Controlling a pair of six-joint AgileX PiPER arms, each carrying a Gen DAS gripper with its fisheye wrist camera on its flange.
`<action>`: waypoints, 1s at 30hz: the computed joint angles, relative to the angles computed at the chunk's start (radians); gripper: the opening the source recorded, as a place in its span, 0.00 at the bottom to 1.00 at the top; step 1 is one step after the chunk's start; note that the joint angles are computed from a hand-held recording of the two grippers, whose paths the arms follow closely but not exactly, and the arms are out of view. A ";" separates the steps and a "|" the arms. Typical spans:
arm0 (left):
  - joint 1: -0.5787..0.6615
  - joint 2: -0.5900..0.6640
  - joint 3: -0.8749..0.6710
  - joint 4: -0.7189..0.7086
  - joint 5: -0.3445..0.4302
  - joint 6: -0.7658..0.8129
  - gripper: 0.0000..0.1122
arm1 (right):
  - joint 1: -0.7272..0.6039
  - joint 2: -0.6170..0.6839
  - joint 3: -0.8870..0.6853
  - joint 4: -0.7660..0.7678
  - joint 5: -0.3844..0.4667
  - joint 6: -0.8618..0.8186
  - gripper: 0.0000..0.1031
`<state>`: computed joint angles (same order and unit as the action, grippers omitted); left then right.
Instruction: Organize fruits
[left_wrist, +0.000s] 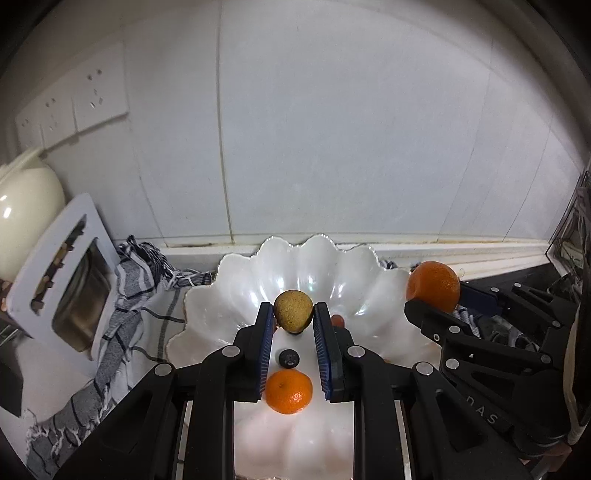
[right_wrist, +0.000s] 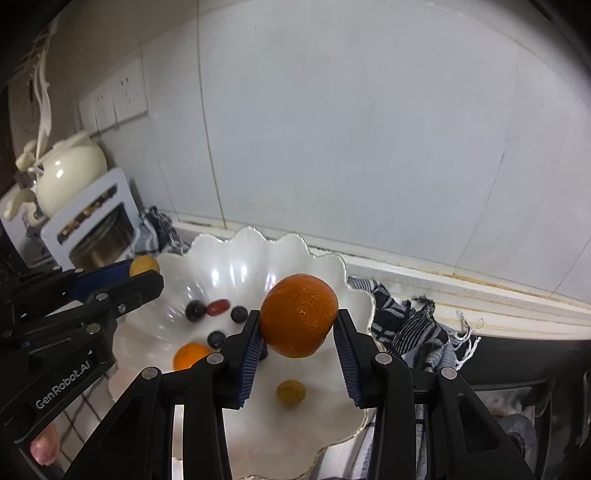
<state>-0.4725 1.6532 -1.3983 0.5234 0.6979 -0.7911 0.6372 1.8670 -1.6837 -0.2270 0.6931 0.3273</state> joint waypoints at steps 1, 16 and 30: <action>0.011 0.016 -0.013 -0.028 0.001 0.028 0.20 | -0.001 0.014 -0.013 0.002 0.011 -0.006 0.39; 0.101 0.152 -0.088 -0.277 0.024 0.246 0.22 | -0.022 0.148 -0.109 0.053 0.108 -0.045 0.40; 0.099 0.038 0.037 -0.178 0.004 0.125 0.60 | -0.003 0.099 -0.059 -0.066 0.121 0.073 0.57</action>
<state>-0.3734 1.6911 -1.3614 0.3457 0.7018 -0.6656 0.6338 1.9656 -1.7430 -0.2927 0.8137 0.4006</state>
